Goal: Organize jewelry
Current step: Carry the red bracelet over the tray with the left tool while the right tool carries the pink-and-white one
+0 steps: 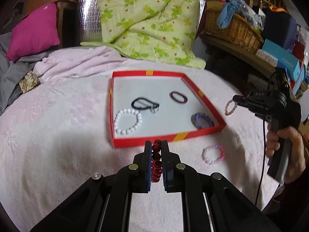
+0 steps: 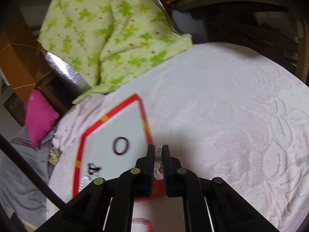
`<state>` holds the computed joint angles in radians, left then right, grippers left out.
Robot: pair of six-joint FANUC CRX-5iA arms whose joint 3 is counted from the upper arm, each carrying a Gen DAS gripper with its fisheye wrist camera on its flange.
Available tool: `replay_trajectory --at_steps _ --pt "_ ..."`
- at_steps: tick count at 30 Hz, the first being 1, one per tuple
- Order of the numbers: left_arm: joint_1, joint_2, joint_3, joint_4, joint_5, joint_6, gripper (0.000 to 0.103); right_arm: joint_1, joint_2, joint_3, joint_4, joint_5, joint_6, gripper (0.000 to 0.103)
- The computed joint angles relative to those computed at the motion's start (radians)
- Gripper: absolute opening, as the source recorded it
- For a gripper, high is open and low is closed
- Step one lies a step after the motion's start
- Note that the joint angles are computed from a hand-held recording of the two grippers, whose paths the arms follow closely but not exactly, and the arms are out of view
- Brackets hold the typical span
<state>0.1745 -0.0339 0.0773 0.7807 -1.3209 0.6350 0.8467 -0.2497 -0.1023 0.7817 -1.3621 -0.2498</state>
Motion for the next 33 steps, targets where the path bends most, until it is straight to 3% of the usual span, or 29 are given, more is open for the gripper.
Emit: replay_trajectory --at_steps 5,10,22,33 --pt "-0.013 0.011 0.003 0.072 0.034 -0.004 0.01 0.005 0.011 -0.006 0.053 0.099 0.005 0.008" --pt "-0.036 0.04 0.023 0.098 0.049 0.031 0.01 -0.005 0.061 0.031 0.023 0.16 0.039 0.008" --pt "-0.12 0.083 0.063 0.002 0.099 0.101 0.01 -0.054 0.162 0.108 -0.091 0.274 0.145 0.009" --pt "-0.158 0.104 0.095 -0.102 0.129 0.153 0.01 -0.1 0.195 0.124 -0.144 0.303 0.192 0.009"
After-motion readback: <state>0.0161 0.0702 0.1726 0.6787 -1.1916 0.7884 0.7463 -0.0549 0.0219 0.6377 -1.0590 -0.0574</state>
